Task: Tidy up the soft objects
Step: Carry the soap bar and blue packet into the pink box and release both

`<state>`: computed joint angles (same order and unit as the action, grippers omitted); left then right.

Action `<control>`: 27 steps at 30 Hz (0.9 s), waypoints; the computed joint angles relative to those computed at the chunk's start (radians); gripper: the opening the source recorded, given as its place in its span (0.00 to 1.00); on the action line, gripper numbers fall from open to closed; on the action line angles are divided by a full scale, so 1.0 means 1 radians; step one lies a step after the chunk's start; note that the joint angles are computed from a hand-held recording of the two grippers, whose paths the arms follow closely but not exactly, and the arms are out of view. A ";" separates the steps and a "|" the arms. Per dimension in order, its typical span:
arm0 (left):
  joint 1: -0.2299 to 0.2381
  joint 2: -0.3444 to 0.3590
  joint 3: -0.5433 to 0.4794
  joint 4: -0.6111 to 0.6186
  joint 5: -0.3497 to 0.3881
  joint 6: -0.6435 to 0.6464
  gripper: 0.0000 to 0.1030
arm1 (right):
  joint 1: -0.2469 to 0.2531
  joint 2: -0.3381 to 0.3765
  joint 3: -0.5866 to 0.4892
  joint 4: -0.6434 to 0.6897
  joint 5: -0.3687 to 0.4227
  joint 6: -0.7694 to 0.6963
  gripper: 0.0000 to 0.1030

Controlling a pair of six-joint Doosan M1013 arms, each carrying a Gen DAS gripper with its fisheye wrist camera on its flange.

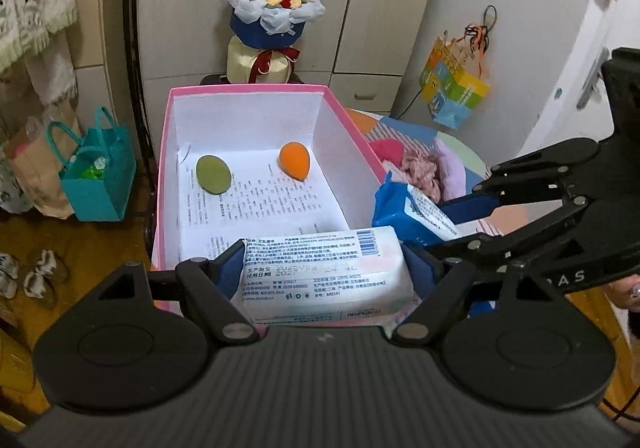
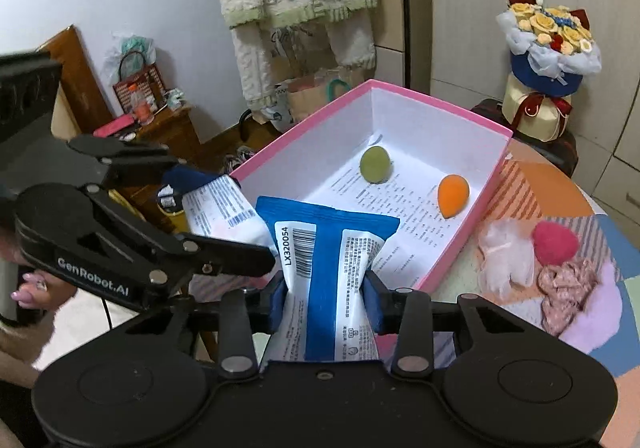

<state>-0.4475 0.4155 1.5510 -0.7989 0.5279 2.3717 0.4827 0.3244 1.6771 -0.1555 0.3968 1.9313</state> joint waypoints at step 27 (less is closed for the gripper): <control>-0.041 0.166 -0.221 0.447 0.018 -0.287 0.77 | -0.083 0.235 -0.331 0.096 0.217 -0.137 0.43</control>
<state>-0.4883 0.5815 1.3299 -0.3522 0.5462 2.0848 0.3993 0.5597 1.3458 -0.0590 0.6142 1.7938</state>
